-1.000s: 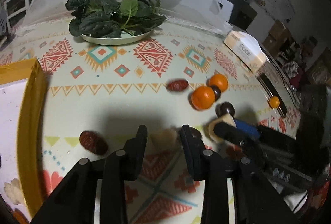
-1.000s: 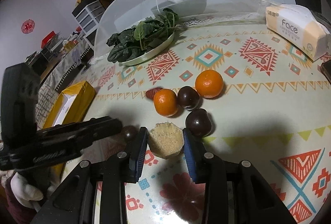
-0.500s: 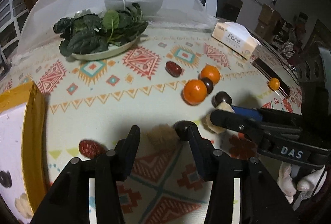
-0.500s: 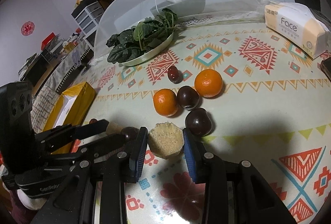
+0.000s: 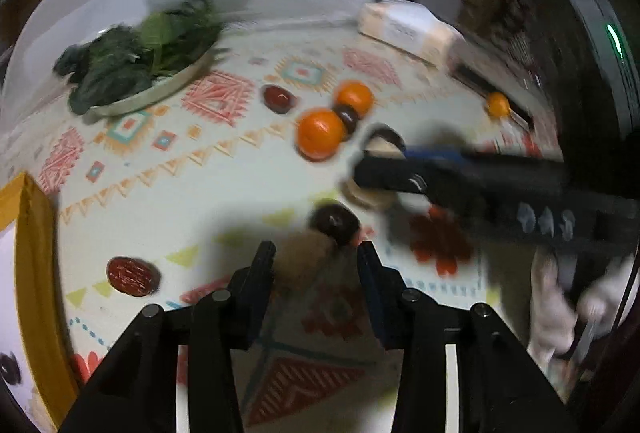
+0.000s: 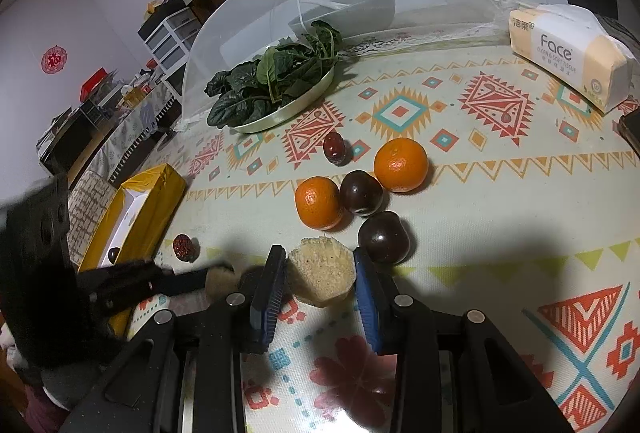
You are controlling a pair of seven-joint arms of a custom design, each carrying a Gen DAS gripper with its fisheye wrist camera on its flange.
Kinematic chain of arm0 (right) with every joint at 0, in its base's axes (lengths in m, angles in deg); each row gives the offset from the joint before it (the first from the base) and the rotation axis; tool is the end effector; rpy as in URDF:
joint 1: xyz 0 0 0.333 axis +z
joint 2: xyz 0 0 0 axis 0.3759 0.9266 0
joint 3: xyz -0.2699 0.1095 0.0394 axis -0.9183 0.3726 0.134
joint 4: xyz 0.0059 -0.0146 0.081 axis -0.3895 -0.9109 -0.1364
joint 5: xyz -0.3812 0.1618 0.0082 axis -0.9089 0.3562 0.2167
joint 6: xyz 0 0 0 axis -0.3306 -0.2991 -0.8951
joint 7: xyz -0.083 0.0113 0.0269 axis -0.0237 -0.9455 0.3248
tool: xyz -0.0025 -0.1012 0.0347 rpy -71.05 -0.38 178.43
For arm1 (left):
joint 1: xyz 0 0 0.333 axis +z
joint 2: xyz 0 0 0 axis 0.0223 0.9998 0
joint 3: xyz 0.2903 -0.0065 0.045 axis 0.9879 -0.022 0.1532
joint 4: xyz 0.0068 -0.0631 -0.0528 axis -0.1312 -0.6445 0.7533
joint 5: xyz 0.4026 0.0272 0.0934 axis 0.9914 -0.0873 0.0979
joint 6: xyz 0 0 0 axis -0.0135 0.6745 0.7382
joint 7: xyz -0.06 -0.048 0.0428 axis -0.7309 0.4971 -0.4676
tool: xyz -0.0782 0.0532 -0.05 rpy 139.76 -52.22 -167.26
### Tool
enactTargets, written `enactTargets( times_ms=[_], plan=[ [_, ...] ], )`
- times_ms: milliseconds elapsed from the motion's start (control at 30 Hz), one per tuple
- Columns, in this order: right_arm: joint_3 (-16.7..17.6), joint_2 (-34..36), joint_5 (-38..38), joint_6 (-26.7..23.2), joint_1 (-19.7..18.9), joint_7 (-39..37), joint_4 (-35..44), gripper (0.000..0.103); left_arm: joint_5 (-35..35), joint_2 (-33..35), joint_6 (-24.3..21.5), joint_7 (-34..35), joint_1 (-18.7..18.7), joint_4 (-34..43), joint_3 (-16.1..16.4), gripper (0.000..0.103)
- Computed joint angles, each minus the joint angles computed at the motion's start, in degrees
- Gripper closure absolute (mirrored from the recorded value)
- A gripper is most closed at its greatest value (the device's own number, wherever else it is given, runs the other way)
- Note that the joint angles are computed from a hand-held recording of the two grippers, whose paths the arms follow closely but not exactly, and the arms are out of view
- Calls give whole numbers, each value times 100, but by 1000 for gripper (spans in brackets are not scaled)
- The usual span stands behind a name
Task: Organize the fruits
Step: 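Grasp a pale cake with the left tool while the right grasps a pale cake, then carry both cakes into the white tray and open both tools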
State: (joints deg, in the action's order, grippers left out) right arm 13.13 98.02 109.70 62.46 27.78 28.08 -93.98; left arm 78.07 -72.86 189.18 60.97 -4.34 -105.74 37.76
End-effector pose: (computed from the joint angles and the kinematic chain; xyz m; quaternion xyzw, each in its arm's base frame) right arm 0.6745 0.1296 0.4400 -0.7559 0.5162 0.0117 0.4026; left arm 0.6240 -0.1892 0.4512 -0.5858 0.7522 -0.2653 0.1441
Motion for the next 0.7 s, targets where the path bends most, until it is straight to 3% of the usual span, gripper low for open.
enactTargets(
  times_ms=[133,367,400,467,567,700],
  plan=[
    [0,-3,-3,0,-1,1,-3,67,80,-104,-88,177,-76,-98,-40,60],
    [5,-2,12,17,2,-6,-10,67,801,11,125,-776,-175,-41,129,61],
    [5,-1,5,20,4,-10,-9,67,1038,16,94,-975,-215,-30,168,63],
    [6,-4,-33,55,22,-20,-22,67,1491,-11,34,-1422,-284,-35,235,87],
    [9,-21,-57,129,41,-35,-56,67,2006,-148,49,-2194,-335,-197,314,87],
    [20,-96,-19,337,68,-101,-163,67,2075,-618,339,-2760,-222,-743,306,87]
  ],
)
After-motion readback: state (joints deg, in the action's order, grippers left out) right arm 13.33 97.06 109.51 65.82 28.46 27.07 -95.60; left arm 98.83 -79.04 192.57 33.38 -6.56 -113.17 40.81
